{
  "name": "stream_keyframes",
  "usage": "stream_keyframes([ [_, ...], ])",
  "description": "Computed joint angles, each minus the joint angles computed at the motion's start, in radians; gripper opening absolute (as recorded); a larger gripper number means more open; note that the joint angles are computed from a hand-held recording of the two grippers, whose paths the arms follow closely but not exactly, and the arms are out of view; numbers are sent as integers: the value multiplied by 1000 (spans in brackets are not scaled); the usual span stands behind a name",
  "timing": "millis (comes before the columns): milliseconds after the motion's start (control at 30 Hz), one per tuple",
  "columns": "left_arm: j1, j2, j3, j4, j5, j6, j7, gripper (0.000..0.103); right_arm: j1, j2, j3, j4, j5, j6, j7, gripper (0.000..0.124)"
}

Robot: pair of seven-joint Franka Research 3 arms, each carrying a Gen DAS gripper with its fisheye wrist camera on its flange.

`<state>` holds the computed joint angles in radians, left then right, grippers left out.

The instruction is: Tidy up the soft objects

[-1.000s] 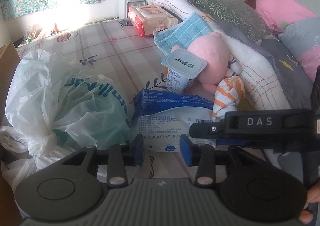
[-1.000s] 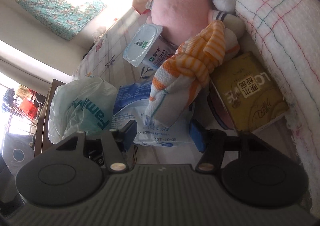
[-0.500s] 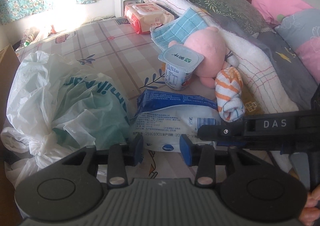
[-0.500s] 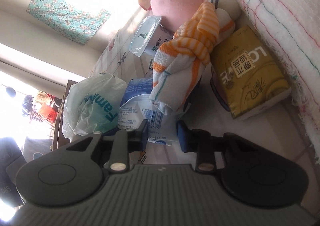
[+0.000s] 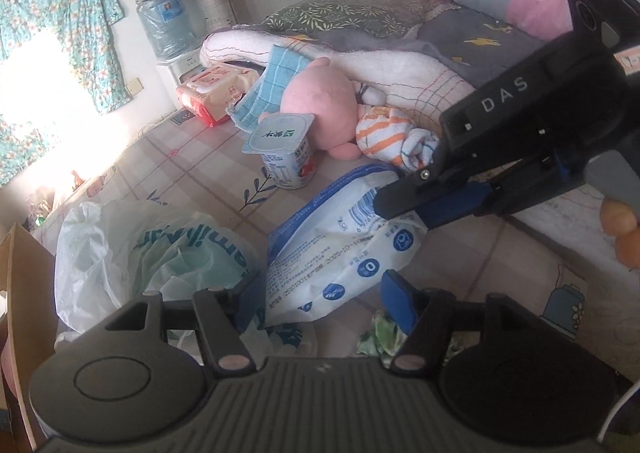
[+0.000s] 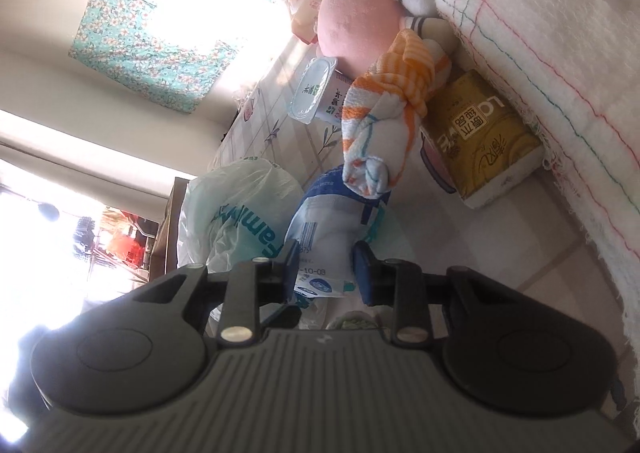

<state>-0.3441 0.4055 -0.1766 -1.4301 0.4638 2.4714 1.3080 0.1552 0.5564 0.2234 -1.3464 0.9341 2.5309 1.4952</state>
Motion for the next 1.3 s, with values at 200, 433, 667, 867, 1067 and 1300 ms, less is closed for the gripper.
stream_keyframes([
  [200, -38, 15, 30, -8, 94, 55, -39, 75, 0, 10, 6, 37, 3, -24, 6, 27],
  [433, -63, 58, 63, 49, 178, 50, -96, 50, -2, 54, 17, 121, 1, -61, 7, 21],
  [667, -27, 58, 51, 64, 119, 86, -139, 35, -38, 68, 70, 137, 119, -9, -83, 21],
  [867, 40, 52, -4, 78, -41, 124, -107, 32, -71, 23, 87, 67, 259, 76, -190, 23],
  [1067, 120, 8, -90, 37, -282, 189, -13, 31, -82, -24, 70, -11, 350, 116, -253, 23],
  [1300, 227, -4, -232, 22, -657, 199, 205, 31, -96, -104, 46, -125, 512, 165, -370, 25],
])
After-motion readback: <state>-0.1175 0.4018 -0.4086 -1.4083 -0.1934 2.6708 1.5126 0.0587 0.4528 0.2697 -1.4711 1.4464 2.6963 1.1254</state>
